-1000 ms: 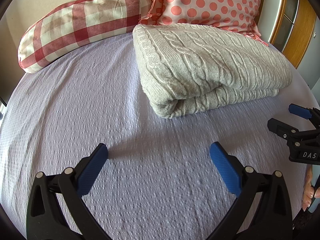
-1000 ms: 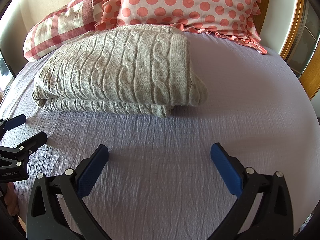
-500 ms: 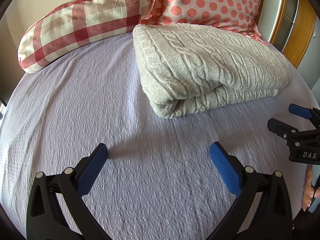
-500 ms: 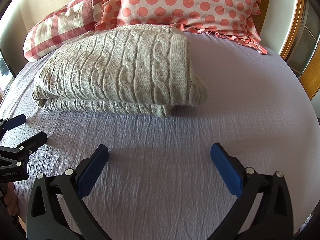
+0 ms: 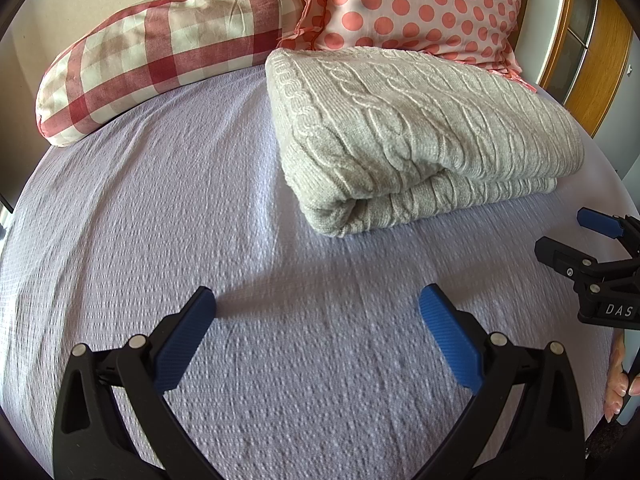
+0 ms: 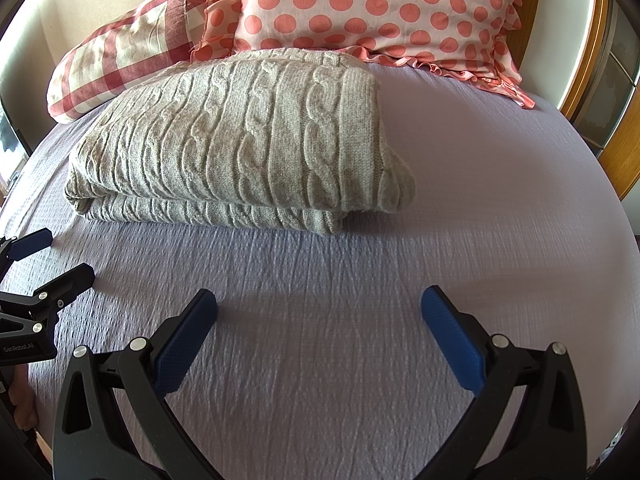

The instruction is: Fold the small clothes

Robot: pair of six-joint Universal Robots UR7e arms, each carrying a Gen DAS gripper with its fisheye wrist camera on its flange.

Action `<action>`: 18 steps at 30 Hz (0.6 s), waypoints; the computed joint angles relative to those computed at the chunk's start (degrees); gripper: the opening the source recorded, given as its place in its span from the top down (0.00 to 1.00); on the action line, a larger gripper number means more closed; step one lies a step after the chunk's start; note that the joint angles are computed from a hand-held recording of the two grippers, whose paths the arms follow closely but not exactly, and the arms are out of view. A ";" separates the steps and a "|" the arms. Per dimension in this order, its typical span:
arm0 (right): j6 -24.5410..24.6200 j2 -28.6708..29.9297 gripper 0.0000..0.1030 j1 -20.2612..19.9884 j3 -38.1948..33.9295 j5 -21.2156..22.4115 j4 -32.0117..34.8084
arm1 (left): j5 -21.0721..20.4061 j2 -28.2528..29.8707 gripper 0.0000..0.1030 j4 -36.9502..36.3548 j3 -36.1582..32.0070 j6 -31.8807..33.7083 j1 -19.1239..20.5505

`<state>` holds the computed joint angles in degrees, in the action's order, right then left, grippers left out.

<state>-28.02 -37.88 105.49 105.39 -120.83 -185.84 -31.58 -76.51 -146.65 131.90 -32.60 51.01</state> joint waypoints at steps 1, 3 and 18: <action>0.01 0.01 0.01 0.00 -0.02 0.00 0.00 | 0.03 0.00 0.02 -0.08 0.02 0.09 0.01; 0.01 0.01 0.01 0.00 -0.02 0.00 0.00 | 0.05 0.02 0.02 -0.10 0.05 0.07 -0.04; 0.01 0.01 0.01 -0.01 -0.04 0.01 0.01 | -0.08 0.13 0.02 -0.43 0.28 0.00 -0.09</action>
<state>-28.01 -37.87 105.48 105.35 -120.82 -185.83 -31.66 -76.37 -147.07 132.18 -32.59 50.92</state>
